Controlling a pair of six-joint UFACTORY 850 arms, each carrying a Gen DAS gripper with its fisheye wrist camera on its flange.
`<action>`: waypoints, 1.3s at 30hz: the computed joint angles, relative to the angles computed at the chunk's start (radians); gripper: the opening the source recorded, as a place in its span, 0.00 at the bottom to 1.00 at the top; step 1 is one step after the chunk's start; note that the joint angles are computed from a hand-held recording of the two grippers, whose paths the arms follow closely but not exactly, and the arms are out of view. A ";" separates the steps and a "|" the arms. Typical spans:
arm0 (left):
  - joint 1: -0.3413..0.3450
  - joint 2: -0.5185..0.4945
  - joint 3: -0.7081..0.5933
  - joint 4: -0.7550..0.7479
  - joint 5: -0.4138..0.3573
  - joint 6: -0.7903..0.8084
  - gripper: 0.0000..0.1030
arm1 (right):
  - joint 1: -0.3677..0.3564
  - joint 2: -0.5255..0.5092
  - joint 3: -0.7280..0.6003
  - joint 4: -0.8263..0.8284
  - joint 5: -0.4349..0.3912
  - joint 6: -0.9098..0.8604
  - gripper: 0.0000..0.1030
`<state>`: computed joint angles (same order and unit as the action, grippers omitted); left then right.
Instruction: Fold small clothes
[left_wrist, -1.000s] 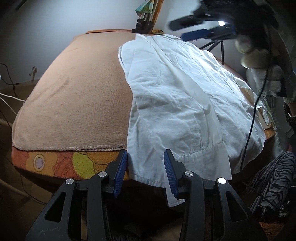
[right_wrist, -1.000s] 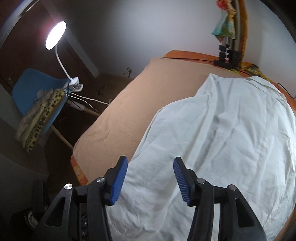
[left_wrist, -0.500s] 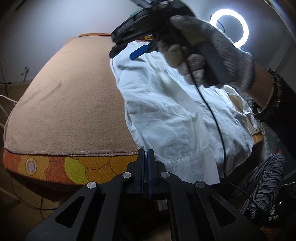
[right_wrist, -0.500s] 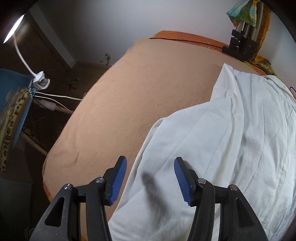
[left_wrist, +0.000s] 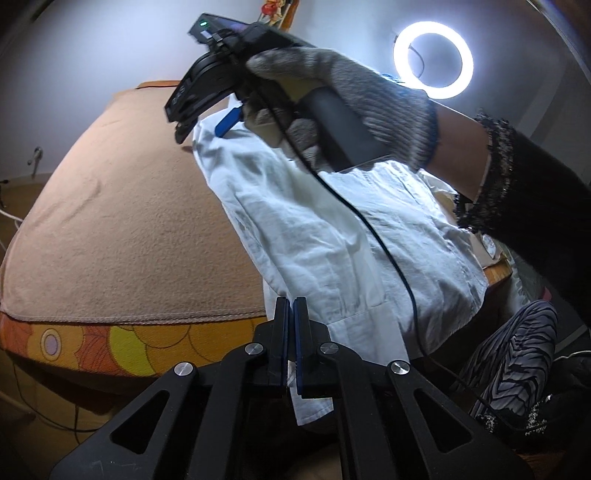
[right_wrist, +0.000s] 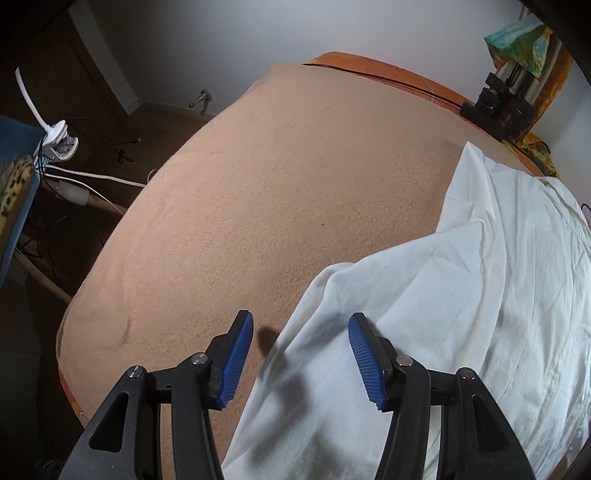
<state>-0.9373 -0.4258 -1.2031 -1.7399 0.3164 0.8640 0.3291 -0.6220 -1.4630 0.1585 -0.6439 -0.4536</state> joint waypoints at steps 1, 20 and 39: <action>0.000 0.001 -0.001 0.003 -0.001 0.000 0.01 | 0.005 0.001 0.003 -0.021 0.005 0.012 0.55; -0.022 -0.018 -0.075 -0.037 0.001 0.141 0.01 | -0.159 0.078 0.033 0.375 -0.045 -0.277 0.00; -0.042 -0.216 -0.394 -0.594 -0.046 0.883 0.01 | -0.414 0.099 0.041 0.480 -0.099 -0.377 0.00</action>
